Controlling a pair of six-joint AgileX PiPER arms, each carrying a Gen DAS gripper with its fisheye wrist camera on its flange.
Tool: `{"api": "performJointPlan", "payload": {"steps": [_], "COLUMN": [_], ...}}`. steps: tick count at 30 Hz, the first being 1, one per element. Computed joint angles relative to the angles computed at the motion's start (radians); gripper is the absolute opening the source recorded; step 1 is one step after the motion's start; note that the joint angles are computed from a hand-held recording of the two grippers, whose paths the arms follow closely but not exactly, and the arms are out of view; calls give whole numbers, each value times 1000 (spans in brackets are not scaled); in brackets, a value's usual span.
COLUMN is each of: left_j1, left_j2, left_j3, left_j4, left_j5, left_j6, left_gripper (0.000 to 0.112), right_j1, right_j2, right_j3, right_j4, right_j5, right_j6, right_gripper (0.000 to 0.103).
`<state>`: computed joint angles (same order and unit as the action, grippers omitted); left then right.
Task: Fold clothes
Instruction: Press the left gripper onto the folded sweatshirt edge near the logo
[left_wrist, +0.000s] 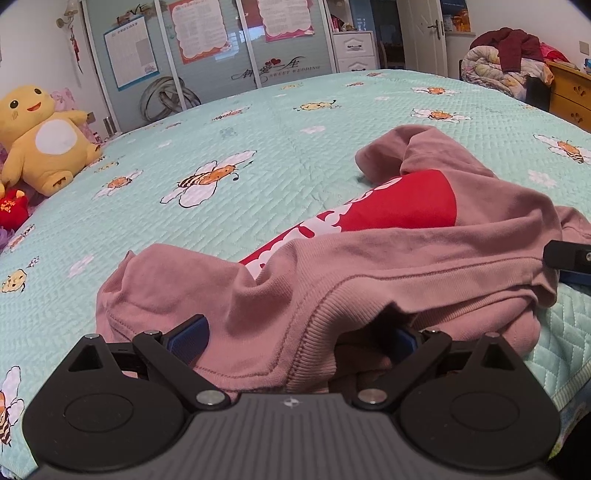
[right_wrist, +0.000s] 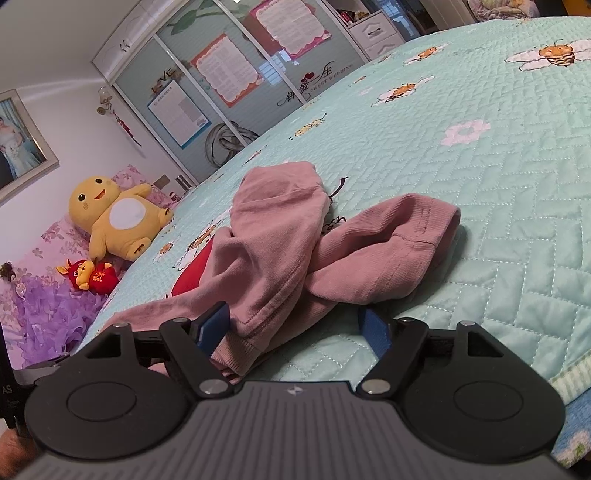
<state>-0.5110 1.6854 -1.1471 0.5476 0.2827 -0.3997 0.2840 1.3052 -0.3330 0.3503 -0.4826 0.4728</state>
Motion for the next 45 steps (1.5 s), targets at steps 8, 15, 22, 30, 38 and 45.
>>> {"api": "performJointPlan", "payload": {"steps": [8,15,22,30,38,45], "left_j1": [4,1,2,18,25,30], "left_j2": [9,10,5,-6,-4,-5], "left_j3": [-4,7,35,90,76,88], "left_j4": [-9,33,128,293,143,173], "left_j5": [1,-12,-46,-123,-116,-136], "left_j6": [-18,-73,-185,-377,-228,-263], "left_gripper": [103,103,103,103,103,103], "right_j1": [31,45,62,85,114,135], "right_j2": [12,19,20,26,37,46], "right_j3": [-10,-18,-23,-32,-48,-58], "right_j4": [79,127,172,237,328,392], "right_j5": [-6,-6,-7,-12,-18,-27], "right_j6": [-104,-162,-207,-269,-366,-433], "right_gripper": [81,82,82,83,84,85]}}
